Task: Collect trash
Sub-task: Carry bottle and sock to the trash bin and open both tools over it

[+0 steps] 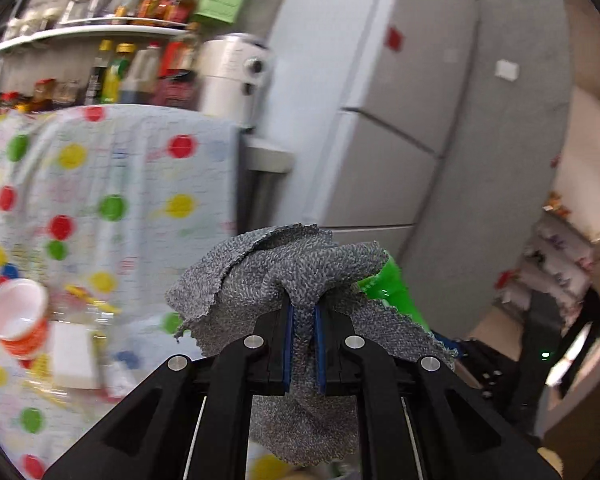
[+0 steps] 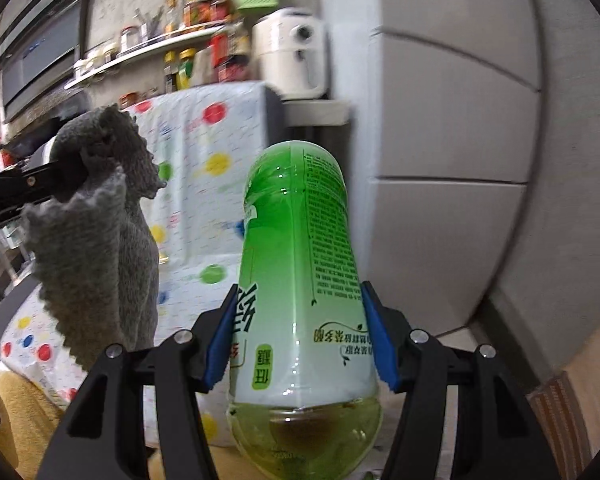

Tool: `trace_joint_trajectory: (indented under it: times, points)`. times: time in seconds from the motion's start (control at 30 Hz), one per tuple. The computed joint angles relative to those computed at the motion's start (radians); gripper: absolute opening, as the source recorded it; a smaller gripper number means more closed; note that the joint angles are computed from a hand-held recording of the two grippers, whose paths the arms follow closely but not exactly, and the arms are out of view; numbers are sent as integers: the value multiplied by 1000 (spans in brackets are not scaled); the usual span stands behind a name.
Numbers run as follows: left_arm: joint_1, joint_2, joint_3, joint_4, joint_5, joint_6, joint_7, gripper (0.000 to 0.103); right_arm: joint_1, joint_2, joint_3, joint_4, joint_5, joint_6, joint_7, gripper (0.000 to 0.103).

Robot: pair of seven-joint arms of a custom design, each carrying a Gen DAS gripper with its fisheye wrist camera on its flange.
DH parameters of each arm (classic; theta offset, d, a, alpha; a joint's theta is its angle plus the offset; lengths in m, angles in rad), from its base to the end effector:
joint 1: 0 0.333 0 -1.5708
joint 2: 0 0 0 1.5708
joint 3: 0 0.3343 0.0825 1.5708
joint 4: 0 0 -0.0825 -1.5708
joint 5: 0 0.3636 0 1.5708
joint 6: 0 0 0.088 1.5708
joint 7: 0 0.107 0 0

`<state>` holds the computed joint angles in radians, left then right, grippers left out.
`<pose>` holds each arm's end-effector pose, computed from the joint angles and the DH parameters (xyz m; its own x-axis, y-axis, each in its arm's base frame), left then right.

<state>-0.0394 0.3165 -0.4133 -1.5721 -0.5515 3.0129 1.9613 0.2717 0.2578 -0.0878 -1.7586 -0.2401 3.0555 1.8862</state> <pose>0.6463 -0.2167 0.6225 -0.4022 -0.8677 0.2920 -0.4726 -0.0764 -0.8780 0.6483 0.1470 0.5727 0.1303 -0.9909 -0.0331 -0.5031 -0.0373 -0.8634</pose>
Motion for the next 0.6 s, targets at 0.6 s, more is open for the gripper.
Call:
trace_joint_trajectory:
  times: [0.6]
  points:
    - [-209,303,-1,101,123,-204,1,10,-28,-143,-212,-446,-457,-6,592,57]
